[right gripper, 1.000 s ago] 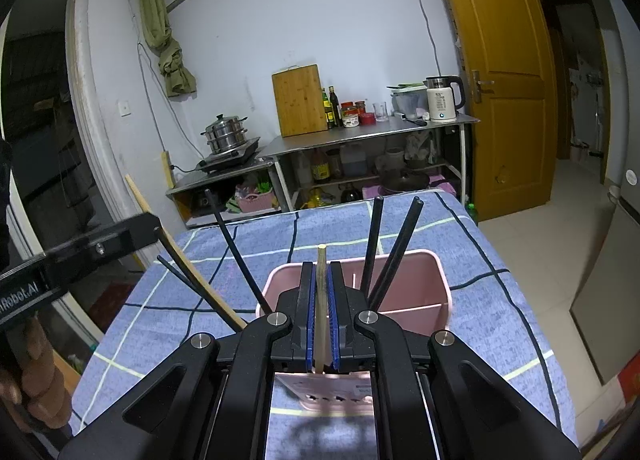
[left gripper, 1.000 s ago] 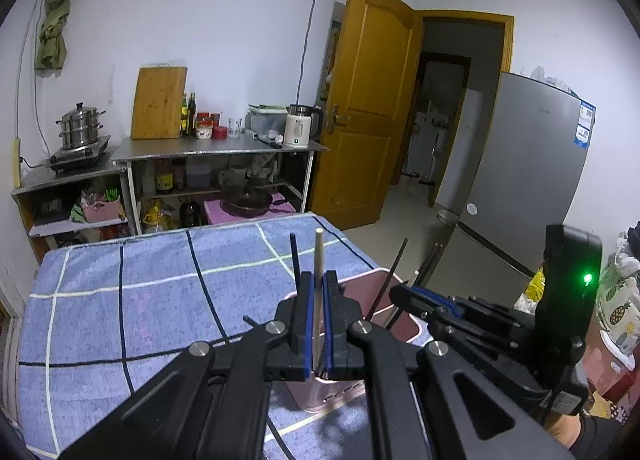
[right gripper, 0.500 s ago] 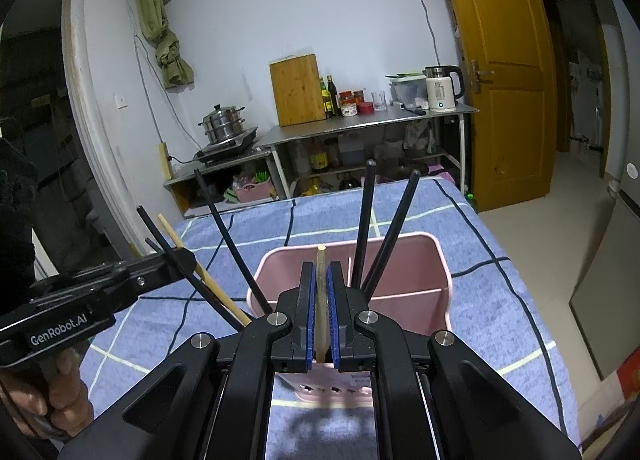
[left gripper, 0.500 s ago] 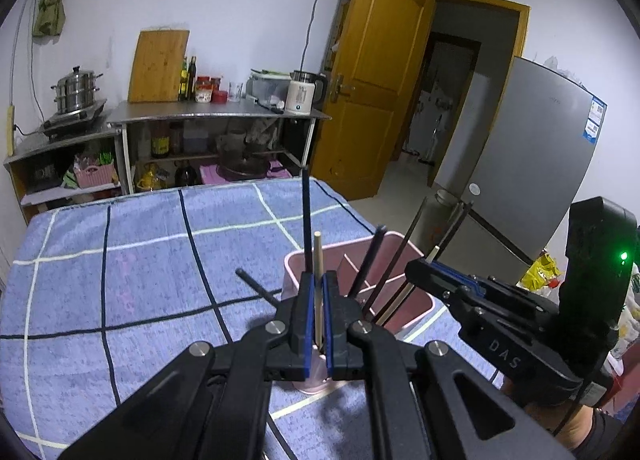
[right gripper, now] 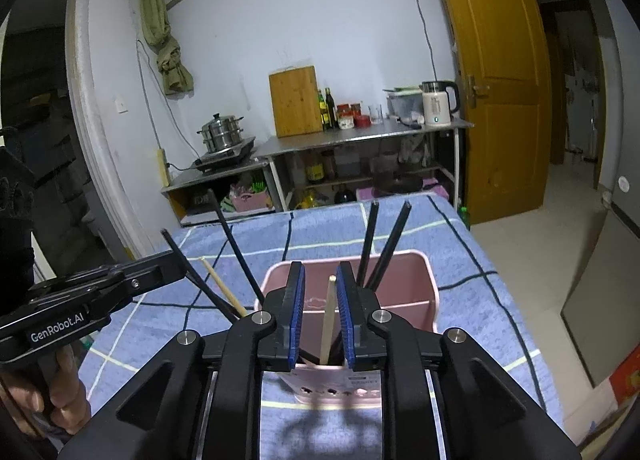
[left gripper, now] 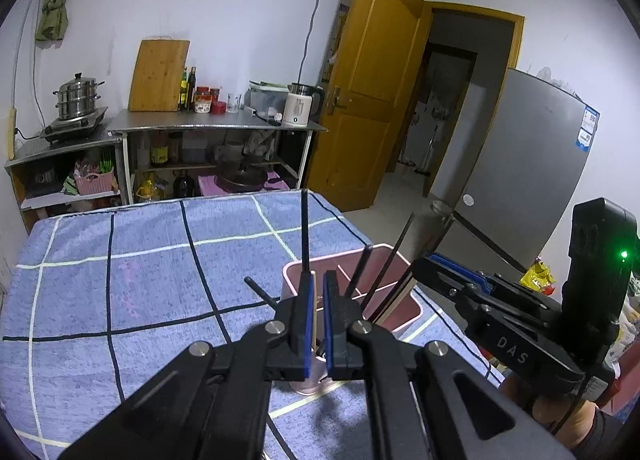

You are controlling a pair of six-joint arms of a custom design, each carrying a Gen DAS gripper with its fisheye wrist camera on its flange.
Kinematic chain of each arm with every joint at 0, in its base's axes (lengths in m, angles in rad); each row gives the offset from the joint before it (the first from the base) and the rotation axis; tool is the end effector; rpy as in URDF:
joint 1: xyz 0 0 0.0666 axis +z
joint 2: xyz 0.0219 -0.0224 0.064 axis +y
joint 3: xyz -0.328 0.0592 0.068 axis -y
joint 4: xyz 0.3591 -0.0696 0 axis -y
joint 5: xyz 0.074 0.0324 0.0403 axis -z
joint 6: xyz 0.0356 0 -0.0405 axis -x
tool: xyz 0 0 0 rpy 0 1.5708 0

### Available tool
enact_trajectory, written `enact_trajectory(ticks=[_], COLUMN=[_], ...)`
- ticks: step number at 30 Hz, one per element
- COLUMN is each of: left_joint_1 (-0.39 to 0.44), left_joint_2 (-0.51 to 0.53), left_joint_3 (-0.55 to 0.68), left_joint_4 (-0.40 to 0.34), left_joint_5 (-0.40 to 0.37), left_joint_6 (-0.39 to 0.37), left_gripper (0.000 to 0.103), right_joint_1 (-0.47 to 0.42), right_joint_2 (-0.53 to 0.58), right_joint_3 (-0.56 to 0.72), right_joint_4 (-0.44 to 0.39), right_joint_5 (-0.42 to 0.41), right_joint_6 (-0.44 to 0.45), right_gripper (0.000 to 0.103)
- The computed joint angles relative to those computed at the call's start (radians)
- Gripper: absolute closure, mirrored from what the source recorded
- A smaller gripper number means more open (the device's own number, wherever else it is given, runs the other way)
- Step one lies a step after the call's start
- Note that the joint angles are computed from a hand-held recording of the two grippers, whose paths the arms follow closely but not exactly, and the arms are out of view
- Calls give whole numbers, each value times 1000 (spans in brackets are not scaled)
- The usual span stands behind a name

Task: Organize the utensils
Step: 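Open both tools to release the wooden chopsticks in the holder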

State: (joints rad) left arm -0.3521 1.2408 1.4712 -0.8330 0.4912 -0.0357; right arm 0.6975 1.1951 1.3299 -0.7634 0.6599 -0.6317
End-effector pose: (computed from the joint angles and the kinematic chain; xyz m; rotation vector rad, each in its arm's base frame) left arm 0.3848 -0.1597 0.4850 0.6956 2.0646 -0.7136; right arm 0.3233 0.2419 0.4487 0.2864 2.0351 0.0902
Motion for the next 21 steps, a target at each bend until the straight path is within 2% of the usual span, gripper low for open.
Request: enact_trajectory(ticks=[12, 21], left_joint_1=[77, 165], left_joint_2=[-99, -172], left_joint_3=[-76, -186], left_joint_4=[12, 8], left_joint_5=[49, 64], left_joint_6=[10, -19], left_gripper=[98, 96], right_joint_1=[109, 176], right_joint_2=[-49, -43], right_joint_3=[-6, -28], right_joint_4=[-29, -40], right_joint_5=[115, 122], right_joint_6=[-29, -68], right_gripper=[86, 86])
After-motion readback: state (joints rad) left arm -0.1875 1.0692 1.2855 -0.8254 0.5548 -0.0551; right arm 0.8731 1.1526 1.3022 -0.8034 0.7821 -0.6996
